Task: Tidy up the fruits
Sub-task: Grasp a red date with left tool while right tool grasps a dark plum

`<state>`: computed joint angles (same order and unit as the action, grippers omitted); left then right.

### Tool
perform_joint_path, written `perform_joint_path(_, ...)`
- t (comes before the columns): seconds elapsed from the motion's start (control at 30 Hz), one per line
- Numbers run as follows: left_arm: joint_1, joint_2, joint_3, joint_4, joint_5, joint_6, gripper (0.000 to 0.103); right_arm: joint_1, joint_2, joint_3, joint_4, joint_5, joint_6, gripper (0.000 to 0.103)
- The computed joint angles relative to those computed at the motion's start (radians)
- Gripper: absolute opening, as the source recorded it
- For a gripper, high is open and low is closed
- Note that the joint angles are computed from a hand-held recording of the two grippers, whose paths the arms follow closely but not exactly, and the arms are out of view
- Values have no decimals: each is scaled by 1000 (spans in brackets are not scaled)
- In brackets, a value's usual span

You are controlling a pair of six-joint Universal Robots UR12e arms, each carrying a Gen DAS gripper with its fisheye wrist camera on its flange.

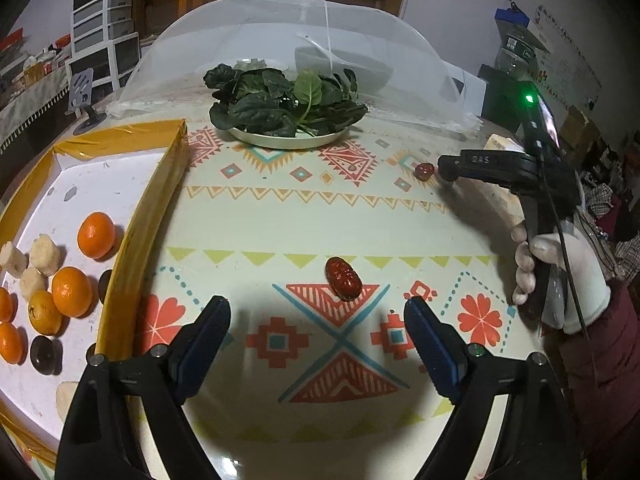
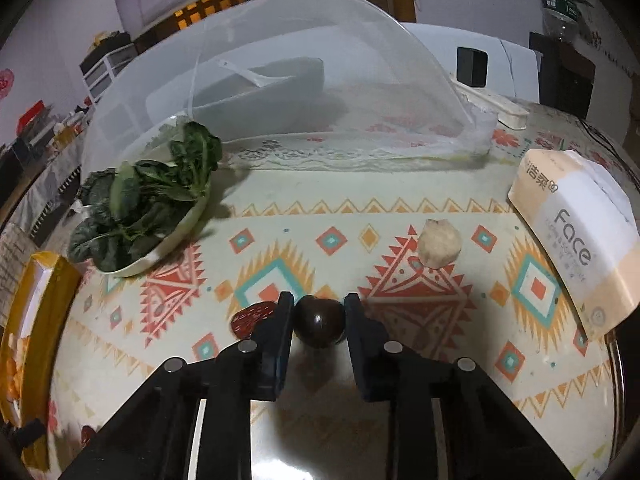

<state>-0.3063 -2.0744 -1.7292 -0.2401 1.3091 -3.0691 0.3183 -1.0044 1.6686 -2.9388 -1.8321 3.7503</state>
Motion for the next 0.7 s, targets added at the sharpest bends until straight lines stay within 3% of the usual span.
perform_joint_path(0.13, 0, 1, 9, -20, -18, -3, 88, -11, -40, 70, -91, 61, 42, 27)
perform_joint_path(0.4, -31, -11, 60, -65, -43, 40, 88, -9, -114, 201, -211, 97, 86, 27)
perform_joint_path(0.7, -76, -71, 173, -150, -16, 39, 88, -21, -123, 258, -292, 127, 134, 28)
